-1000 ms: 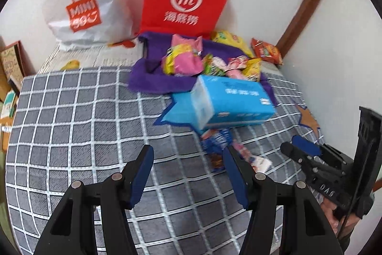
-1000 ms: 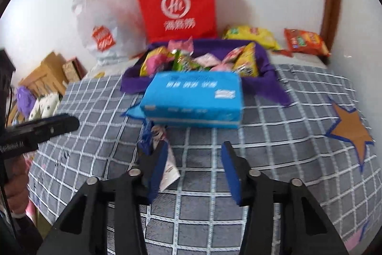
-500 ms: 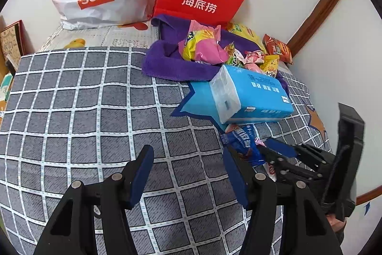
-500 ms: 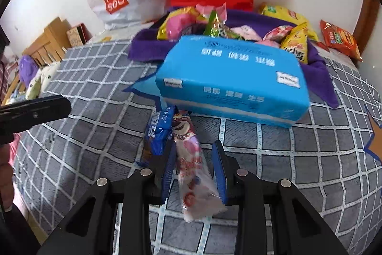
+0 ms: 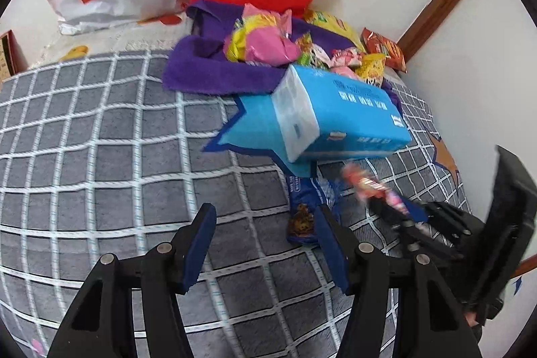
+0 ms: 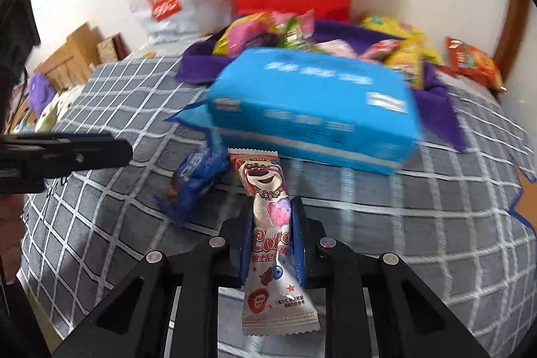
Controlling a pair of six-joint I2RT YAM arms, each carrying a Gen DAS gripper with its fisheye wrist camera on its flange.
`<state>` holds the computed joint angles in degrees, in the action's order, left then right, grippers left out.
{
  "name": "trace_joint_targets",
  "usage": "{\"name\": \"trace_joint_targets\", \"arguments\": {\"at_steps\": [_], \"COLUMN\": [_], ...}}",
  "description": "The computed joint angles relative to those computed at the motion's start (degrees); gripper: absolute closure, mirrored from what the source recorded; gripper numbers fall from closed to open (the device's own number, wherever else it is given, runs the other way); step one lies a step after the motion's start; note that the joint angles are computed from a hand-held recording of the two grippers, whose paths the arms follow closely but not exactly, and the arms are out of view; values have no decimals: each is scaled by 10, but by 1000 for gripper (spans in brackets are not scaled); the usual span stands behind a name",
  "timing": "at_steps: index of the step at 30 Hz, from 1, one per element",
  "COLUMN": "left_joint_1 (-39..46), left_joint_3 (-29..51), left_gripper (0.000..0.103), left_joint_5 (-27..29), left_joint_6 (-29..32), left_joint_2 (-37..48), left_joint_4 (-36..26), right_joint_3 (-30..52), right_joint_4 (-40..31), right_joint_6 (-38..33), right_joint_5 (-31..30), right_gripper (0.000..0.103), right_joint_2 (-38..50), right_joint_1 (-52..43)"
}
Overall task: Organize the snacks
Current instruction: 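Grasp the pink Lotso candy bar with the right gripper while the left grasps the blue cookie packet, then carry the candy bar and the blue cookie packet with both grippers toward the purple towel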
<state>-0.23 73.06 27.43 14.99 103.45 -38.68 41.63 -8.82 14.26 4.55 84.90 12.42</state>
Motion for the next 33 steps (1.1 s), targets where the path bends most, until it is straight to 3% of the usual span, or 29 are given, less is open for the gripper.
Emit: {"name": "trace_joint_targets", "arguments": {"at_steps": [9, 12, 14, 15, 16, 18, 23, 29, 33], "left_joint_1": [-72, -111, -130, -139, -143, -155, -141, -120, -127], "left_joint_3": [-20, -36, -77, -93, -106, -132, -161, -171, -165], "left_gripper": [45, 45, 45, 47, 56, 60, 62, 58, 54], "left_joint_5": [-13, -70, -106, -124, -136, -175, -197, -162, -159], "left_joint_6": [-26, -38, -38, -37, -37, -31, 3, 2, 2], "left_joint_2": [10, 12, -10, -18, -25, -39, -55, -55, -48], "left_joint_4": [27, 64, 124, 148, 166, 202, 243, 258, 256], "right_joint_3": [-86, -95, -91, -88, -89, -81, -66, -37, -32], "right_joint_4": [23, 47, 59, 64, 68, 76, 92, 75, 67], "right_joint_6": [-30, -32, -31, -31, -34, -41, -50, -41, -43], "right_joint_5": [4, -39, -56, -59, -62, -62, -72, -107, -79], "right_gripper": [82, 82, 82, 82, 82, 81, 79, 79, 78], "right_joint_2": [-82, -70, -50, -40, -36, -22, 1, 42, 43], "right_joint_1": [-124, -168, -181, -185, -188, -186, -188, -197, -179]}}
